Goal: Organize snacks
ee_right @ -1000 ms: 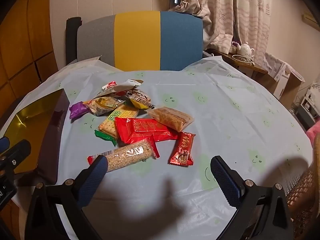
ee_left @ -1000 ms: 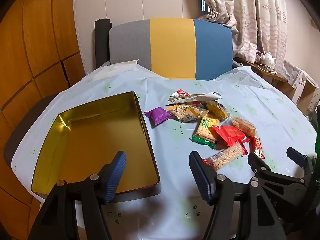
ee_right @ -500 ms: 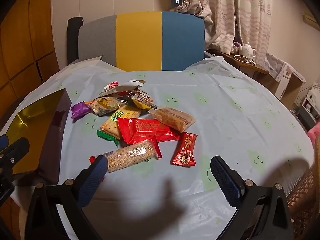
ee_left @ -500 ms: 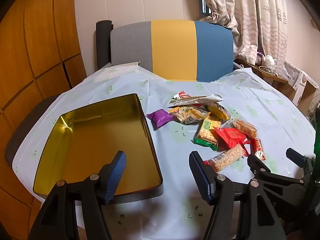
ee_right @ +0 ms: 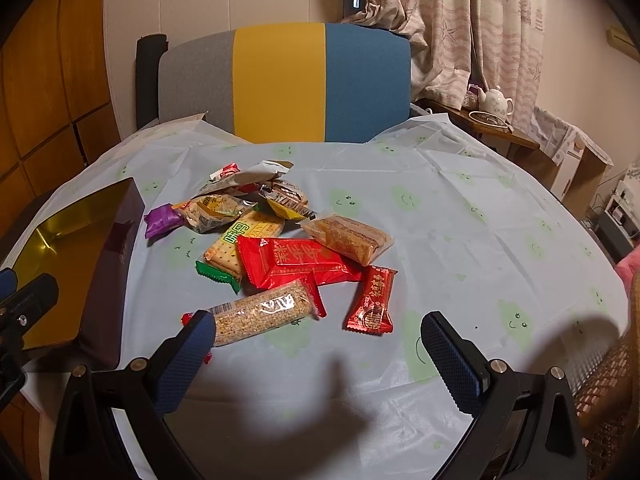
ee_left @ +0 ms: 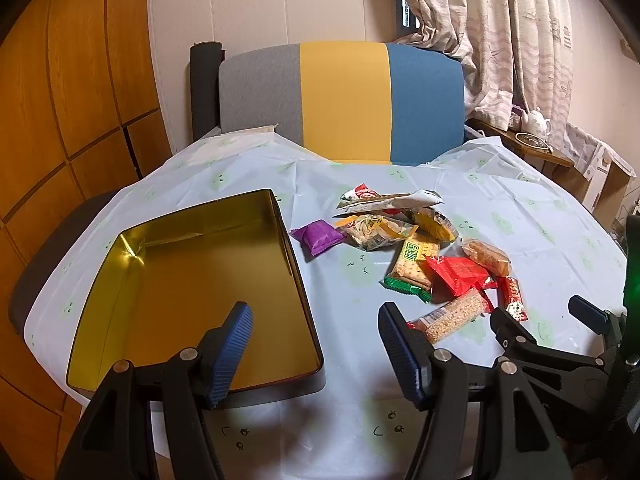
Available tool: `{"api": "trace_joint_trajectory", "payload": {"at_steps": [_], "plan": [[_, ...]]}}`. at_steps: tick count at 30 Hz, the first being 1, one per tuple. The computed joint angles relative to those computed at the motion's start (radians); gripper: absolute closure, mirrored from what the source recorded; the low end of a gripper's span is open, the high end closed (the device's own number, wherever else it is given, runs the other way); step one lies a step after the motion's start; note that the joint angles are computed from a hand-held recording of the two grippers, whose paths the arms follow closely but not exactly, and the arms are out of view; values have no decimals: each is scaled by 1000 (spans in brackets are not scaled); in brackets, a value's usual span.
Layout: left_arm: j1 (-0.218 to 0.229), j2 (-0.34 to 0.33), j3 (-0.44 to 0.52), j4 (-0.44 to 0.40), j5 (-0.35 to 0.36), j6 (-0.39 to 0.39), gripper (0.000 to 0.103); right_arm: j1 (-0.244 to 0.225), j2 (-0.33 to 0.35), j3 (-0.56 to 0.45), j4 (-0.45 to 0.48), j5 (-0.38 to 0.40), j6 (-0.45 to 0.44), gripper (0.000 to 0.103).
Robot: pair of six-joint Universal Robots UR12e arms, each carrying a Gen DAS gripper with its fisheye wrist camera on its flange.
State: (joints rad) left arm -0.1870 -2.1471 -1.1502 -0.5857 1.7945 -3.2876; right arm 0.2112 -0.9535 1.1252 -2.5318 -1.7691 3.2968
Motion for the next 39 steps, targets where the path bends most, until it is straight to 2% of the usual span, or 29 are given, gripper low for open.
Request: {"api": "trace_joint_trajectory", "payload": {"at_steps": [39], "plan": [[-6,-7,14,-30,-6,20,36,-16,-5,13,-32,-3,29,0]]}}
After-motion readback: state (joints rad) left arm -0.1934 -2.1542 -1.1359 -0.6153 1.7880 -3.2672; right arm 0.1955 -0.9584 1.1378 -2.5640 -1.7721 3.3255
